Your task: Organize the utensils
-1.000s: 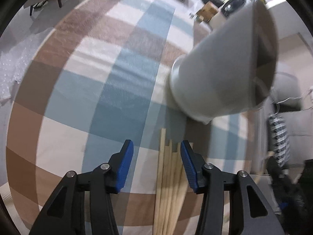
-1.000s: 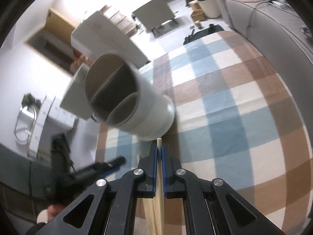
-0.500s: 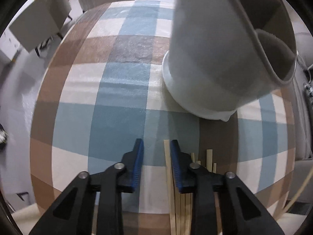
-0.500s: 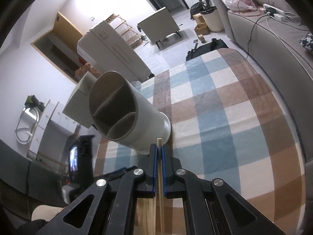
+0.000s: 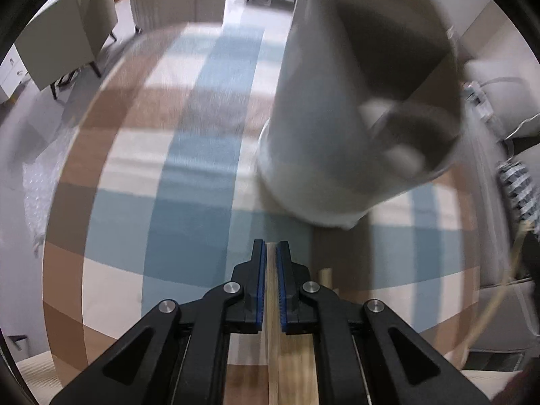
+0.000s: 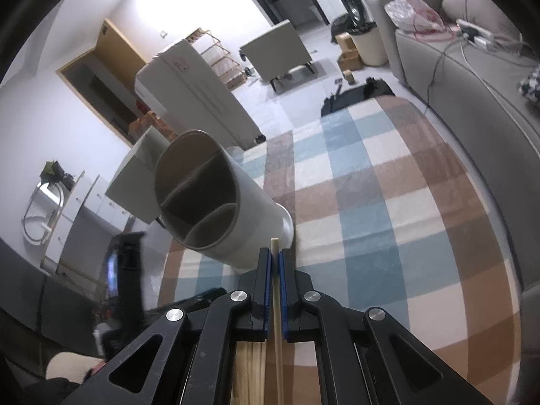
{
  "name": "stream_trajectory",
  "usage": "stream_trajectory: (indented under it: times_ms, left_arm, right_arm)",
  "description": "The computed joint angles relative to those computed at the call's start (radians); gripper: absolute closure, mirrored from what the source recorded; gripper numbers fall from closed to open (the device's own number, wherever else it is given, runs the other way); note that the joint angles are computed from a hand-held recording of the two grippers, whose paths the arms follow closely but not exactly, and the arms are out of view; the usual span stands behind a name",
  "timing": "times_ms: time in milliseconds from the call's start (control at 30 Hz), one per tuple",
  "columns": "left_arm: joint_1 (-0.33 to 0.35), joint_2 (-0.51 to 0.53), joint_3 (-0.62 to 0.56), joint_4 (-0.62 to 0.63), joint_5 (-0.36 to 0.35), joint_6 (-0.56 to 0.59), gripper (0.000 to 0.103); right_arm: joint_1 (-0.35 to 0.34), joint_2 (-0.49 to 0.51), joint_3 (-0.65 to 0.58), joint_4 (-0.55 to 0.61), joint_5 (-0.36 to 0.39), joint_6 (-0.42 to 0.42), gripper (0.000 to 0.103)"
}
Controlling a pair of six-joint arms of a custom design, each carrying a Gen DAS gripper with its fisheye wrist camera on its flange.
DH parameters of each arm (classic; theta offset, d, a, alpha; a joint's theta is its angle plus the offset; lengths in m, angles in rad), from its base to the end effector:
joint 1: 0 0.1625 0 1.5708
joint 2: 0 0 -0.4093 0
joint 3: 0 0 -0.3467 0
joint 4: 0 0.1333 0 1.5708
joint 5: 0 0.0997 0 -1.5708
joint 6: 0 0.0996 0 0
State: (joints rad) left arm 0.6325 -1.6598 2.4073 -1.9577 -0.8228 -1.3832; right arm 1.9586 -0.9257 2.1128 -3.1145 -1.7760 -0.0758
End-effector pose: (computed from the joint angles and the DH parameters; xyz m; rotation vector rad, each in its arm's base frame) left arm -0.1113 -0.3309 0.2310 -0.3674 2.4138 -0.6996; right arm 0.2950 -0.4232 0.1115 0.6227 -2.8756 0.5708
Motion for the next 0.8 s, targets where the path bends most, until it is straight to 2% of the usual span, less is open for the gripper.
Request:
stream_trajectory:
  times_ms: [200,367,400,633,800]
  left_arm:
    - [-0.137,-0.126,0.004,0.127,0.05,-0.081,0.101]
    - [-0.187,-0.104,-0.032,0.167,0.047,-0.1,0.101]
    - [-0.202,-0.107,-0.046,0.207,0.045,-0.116,0.101]
    - [-0.277,-0.139,-0.078,0.297,0.035,-0.154,0.102]
    - [-0.354,-0.171,-0.144,0.418,0.1,-0.217,0.102]
  right_arm:
    - [0.04,0.02,0.029,-0.144,0.007,-0.087,0.099]
    - [0.085,0.04,0.058,-0.251,0.009,-0.172,0.099]
    - [0.096,0.041,0.064,-0.267,0.003,-0.181,0.099]
    - [0.13,0.024,0.088,-0.292,-0.012,-0.165,0.099]
    - [0.153,-0.006,0.08,-0.297,0.015,-0.161,0.099]
